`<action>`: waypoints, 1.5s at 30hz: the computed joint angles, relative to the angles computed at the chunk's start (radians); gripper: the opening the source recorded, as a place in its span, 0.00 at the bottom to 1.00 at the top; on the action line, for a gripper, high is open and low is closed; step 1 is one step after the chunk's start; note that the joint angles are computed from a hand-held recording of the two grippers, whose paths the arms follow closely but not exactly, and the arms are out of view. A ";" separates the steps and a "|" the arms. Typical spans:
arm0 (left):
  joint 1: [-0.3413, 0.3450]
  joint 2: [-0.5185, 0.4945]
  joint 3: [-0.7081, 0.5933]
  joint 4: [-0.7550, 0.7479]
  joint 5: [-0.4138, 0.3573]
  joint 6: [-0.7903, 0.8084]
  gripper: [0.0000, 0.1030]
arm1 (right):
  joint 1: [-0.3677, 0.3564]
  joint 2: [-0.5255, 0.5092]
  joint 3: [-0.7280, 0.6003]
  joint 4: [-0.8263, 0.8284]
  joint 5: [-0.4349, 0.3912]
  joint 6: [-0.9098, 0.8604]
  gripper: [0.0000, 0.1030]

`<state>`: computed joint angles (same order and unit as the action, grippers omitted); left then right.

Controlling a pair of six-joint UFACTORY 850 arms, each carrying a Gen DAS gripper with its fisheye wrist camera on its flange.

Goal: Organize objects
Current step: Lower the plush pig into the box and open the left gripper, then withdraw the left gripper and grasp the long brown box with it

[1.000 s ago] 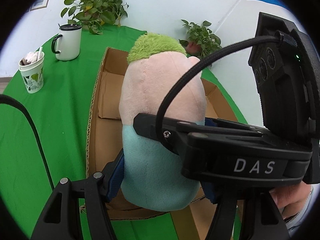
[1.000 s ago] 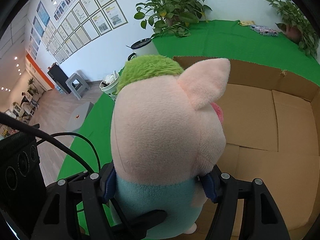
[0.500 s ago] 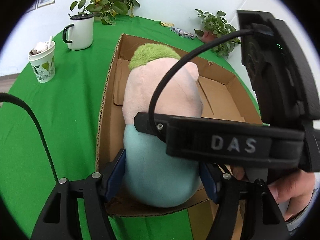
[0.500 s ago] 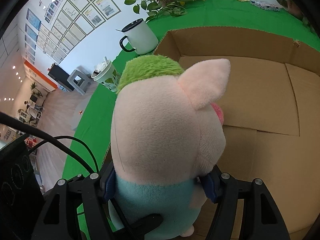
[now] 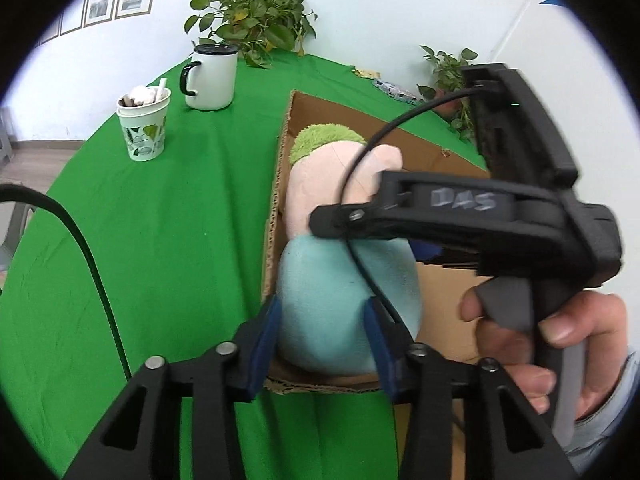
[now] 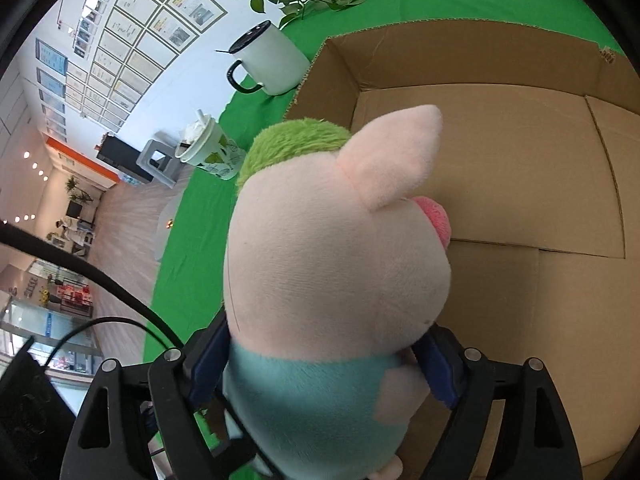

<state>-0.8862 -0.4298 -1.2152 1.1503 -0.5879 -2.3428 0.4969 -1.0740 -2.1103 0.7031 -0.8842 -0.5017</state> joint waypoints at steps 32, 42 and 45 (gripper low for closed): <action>-0.201 -0.087 -0.190 0.000 -0.615 0.092 0.82 | -0.038 0.505 0.688 0.458 0.470 -0.558 0.99; -0.250 -0.115 -0.254 0.088 -0.628 0.049 0.83 | -0.165 0.855 1.113 0.896 0.684 -1.132 0.99; -0.264 -0.135 -0.288 0.086 -0.635 0.059 0.83 | -0.199 0.897 1.164 0.925 0.679 -1.185 0.99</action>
